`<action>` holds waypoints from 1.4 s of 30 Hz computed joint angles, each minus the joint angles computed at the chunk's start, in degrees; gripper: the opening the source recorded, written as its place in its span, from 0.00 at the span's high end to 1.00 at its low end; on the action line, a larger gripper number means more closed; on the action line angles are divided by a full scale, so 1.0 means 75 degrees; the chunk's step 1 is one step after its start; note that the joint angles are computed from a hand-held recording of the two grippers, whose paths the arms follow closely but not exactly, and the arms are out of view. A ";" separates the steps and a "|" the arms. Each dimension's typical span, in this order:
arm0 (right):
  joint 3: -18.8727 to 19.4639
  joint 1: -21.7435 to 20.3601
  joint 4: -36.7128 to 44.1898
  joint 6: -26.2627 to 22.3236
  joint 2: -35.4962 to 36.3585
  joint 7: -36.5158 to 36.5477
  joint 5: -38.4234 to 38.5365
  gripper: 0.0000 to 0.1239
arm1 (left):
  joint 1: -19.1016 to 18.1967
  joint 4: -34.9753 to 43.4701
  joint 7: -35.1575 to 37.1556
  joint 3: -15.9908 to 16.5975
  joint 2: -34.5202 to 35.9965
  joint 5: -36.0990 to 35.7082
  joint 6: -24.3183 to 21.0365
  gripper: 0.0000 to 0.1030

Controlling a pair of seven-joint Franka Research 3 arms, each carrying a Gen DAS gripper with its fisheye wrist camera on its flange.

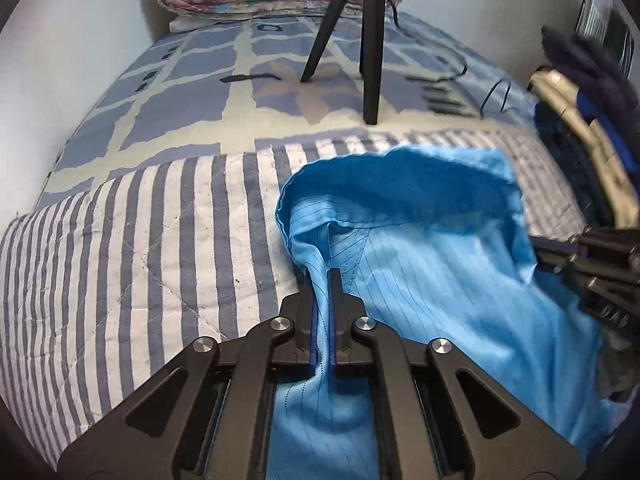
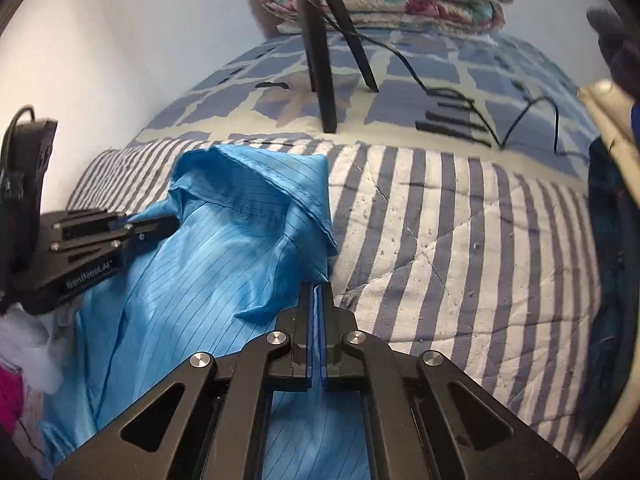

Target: Fold large clothes

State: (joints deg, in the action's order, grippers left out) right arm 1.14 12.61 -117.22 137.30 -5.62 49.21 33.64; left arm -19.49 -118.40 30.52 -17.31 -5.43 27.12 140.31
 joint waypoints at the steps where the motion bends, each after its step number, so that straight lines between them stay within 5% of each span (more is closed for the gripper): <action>1: 0.0016 0.0002 -0.0056 0.0087 -0.0103 0.0055 -0.0035 0.99 | -0.0010 -0.0080 -0.0005 0.0022 -0.0146 -0.0119 0.0141 0.99; 7: -0.0073 -0.0003 -0.0224 0.0405 -0.0722 0.0137 0.0139 1.00 | -0.0182 0.0065 0.0390 -0.0168 -0.0705 -0.0257 -0.0046 1.00; 17: -0.0446 0.0027 -0.1163 -0.0298 -0.3026 0.0151 0.0086 1.00 | -0.0652 -0.0122 0.0020 -0.0815 -0.2187 -0.0417 -0.0601 1.00; 26: -0.0750 -0.0072 -0.2528 -0.1751 -0.5991 0.0517 -0.0148 1.00 | -0.1326 -0.0463 -0.0824 -0.1574 -0.3456 -0.0813 -0.1513 1.00; 35: -0.1165 -0.0637 -0.3408 -0.4002 -0.8206 0.0813 -0.0685 1.00 | -0.2157 -0.0601 -0.1558 -0.2196 -0.3774 -0.1203 -0.2187 1.00; 42: -0.1310 -0.1354 -0.3554 -0.5047 -0.8094 0.1506 -0.0573 0.97 | -0.2670 -0.0981 -0.2371 -0.2263 -0.4164 -0.1632 -0.2341 0.96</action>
